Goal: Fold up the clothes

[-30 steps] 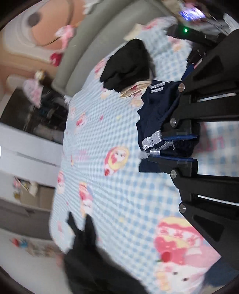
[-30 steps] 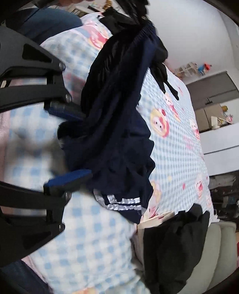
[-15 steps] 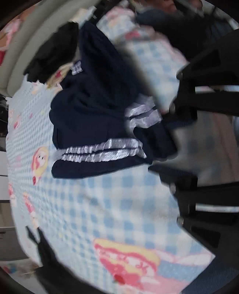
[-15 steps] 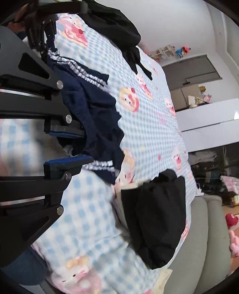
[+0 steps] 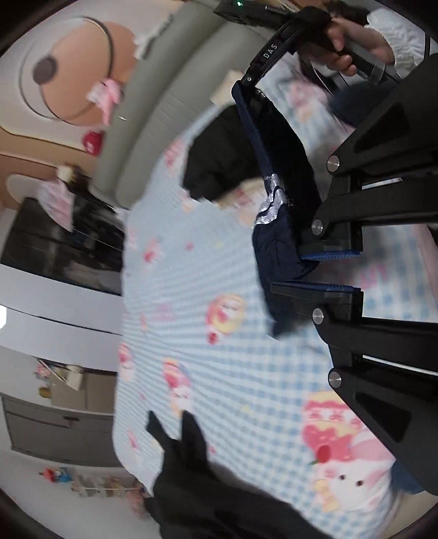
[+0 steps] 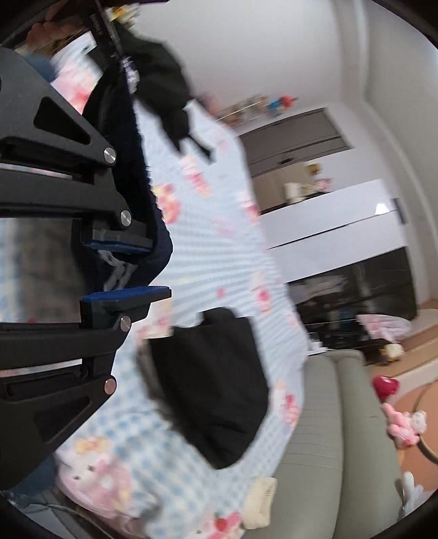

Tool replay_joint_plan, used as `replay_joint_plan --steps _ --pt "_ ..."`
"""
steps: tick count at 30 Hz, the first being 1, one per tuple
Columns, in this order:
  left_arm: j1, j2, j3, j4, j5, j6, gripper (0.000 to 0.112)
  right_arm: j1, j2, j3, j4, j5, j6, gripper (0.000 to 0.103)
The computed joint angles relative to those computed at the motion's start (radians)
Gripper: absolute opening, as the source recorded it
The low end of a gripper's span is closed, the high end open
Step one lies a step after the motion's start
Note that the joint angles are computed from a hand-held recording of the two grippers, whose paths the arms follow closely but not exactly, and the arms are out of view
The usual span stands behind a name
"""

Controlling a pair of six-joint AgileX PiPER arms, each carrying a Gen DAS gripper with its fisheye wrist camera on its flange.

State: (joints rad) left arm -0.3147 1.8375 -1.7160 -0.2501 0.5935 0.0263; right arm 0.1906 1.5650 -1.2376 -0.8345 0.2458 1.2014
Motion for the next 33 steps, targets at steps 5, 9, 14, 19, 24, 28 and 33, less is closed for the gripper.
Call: replay_joint_plan --steps 5,9,14,19,24,28,33 --pt "-0.008 0.143 -0.182 0.138 0.169 -0.094 0.014 0.036 0.088 -0.089 0.018 0.094 -0.093 0.018" --pt "-0.003 0.361 -0.368 0.191 0.415 -0.186 0.043 0.024 0.211 -0.104 0.301 0.143 -0.329 0.018" --pt "-0.011 0.36 -0.242 0.162 0.401 -0.148 0.047 -0.017 0.313 -0.104 0.56 0.241 -0.567 0.025" --pt "-0.009 0.245 -0.047 0.084 0.204 -0.07 0.048 -0.064 0.299 -0.006 0.914 0.172 -0.897 0.034" --pt "0.038 0.196 -0.031 -0.192 0.203 0.096 0.061 -0.038 0.272 0.022 1.002 0.143 -0.996 0.036" --pt "-0.05 0.229 -0.141 -0.128 0.229 0.105 0.061 -0.037 0.214 0.078 0.915 0.044 -0.875 0.036" --pt "-0.168 0.452 -0.486 -0.04 0.372 0.11 0.06 -0.075 0.169 0.112 0.974 0.017 -0.916 0.036"
